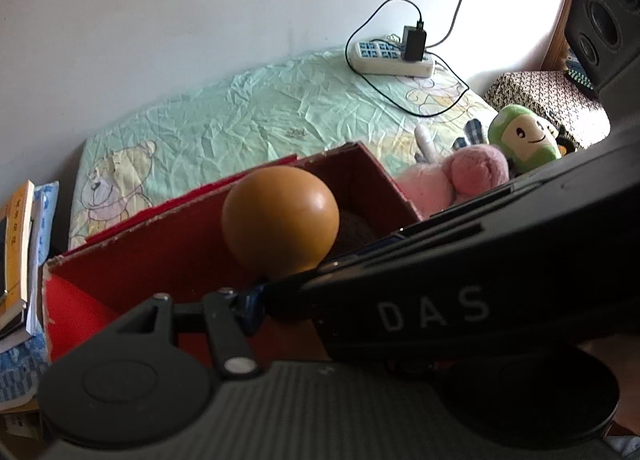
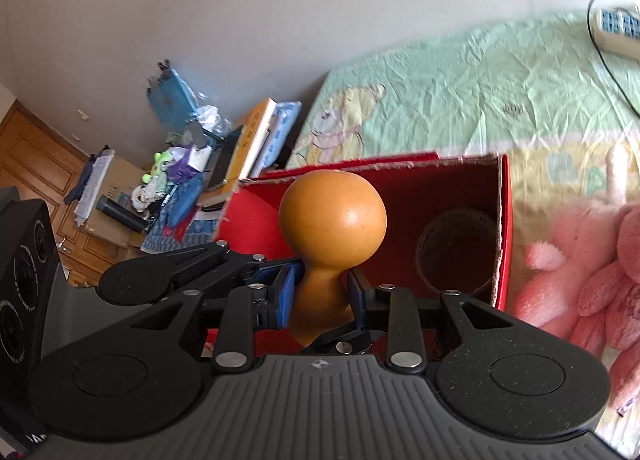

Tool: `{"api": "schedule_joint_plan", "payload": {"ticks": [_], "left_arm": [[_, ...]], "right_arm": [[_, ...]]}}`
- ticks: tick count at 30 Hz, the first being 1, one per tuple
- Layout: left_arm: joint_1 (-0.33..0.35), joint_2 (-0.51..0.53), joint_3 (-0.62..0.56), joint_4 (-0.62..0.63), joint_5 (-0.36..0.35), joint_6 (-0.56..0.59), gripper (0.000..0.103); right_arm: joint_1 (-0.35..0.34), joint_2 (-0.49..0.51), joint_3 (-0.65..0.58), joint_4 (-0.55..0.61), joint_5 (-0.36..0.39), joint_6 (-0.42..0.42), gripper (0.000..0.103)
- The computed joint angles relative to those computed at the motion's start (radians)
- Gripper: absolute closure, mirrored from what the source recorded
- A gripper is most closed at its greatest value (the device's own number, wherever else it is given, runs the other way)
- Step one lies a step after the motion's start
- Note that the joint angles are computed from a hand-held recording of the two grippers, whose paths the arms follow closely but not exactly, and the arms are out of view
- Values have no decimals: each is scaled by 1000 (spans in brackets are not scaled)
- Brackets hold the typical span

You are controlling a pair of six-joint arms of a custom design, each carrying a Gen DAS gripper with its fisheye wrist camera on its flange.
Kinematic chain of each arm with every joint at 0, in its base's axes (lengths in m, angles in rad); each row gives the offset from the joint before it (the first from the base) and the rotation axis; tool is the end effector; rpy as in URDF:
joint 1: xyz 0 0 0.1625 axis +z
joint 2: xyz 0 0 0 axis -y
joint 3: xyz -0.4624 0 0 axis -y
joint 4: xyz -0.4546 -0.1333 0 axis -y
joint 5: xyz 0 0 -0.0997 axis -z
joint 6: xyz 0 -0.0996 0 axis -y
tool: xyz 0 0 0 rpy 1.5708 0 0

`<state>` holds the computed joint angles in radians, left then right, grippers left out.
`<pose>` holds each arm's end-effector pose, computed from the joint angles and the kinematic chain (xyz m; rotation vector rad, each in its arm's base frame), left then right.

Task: Organize objects
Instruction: 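Lower the gourd into the red box beside the tape roll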

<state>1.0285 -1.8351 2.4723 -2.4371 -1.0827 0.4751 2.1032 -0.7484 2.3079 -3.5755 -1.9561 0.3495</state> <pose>-0.0325 -0.4027 0.2754 1.2214 2.3458 -0.3261 0.3231 -0.3595 -0.0178 0.1359 -2.8690 0.8263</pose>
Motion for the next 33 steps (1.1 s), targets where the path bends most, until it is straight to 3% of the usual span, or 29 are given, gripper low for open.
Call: {"api": "schedule_joint_plan", "payload": {"ticks": [7,16,19,21,22,33], "left_arm": [[70,119,-32,-26,30,61,55],[131,206,-84,0,37,63,54],[142,219,-98,17,39,43,54],[139,226,-92,1,61,39,51],[141,230,-94,5,66,29,51],[157,215,-89,-21,59,12,42]], "right_arm": [[-41,37,-47,100,-5,68,71],[-71,68,-73,128,-16,73,73],[-67,81,-86,141,-45,64,77],[-65,87,-94,156,-60,53,91],[-65,93,-101,163,-72,51,91],[-40,145,-106,50,-162,5,90]]}}
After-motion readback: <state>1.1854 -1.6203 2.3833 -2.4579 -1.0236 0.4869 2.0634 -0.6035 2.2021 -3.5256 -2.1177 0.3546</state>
